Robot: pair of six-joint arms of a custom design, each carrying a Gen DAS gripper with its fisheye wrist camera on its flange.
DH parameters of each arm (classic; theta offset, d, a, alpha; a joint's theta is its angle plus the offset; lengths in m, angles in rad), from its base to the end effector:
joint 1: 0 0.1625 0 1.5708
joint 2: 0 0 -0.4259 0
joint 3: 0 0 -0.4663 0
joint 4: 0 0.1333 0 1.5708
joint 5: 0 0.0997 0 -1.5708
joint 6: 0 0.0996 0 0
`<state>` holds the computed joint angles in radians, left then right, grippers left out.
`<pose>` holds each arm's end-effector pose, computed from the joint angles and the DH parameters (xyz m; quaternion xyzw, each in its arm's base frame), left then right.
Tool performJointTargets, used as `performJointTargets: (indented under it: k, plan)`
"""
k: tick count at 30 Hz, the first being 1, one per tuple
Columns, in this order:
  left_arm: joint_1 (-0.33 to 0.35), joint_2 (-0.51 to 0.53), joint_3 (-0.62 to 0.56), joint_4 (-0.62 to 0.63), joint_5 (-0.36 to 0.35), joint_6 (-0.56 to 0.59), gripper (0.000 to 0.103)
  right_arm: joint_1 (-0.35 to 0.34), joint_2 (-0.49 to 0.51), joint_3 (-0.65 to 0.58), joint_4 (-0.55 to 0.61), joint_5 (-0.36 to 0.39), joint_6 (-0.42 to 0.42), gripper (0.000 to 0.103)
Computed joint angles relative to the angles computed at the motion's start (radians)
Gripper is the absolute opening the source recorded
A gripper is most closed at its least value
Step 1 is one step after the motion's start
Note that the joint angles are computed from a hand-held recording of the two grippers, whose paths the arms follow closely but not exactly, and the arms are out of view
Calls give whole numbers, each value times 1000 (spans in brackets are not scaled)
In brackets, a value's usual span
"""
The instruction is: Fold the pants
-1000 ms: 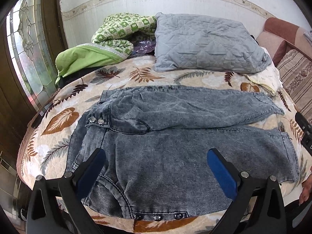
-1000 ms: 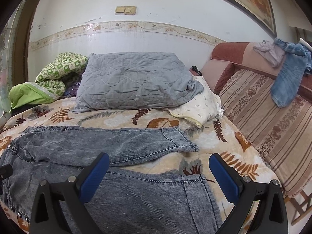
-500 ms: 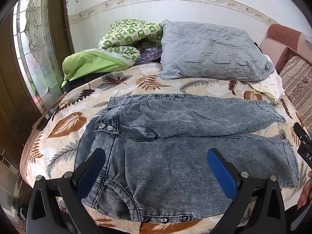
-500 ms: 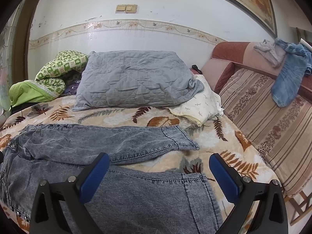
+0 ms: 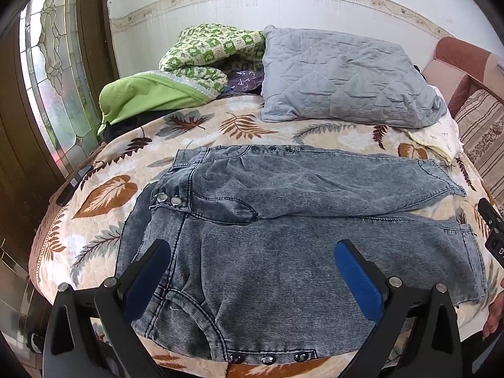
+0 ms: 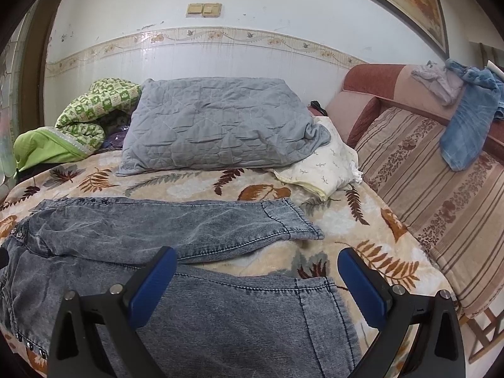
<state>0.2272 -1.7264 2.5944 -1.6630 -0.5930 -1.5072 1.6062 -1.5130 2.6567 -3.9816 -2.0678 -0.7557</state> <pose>-0.2121 -0.2706 0.1179 0.1103 0.8290 -0.3818 0.3934 0.0975 -0.3279 0.2322 0.1666 -0.7770 0.4672 0.3877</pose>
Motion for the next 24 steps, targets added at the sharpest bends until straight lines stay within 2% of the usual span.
performJointTargets:
  k: [14,19,22,24]
  plan:
    - [70,14,5,-67,22,78,103,-14,36,-38,25,-33,-14,103]
    - [152,11,-34,-66,66,194,103,-57,-36,-90,186,21,19,103]
    - [222,5,-71,-67,108,274,103,-102,-91,-163,389,75,93,103]
    - [271,18,-102,-66,135,317,103,-124,-87,-226,494,76,147,103]
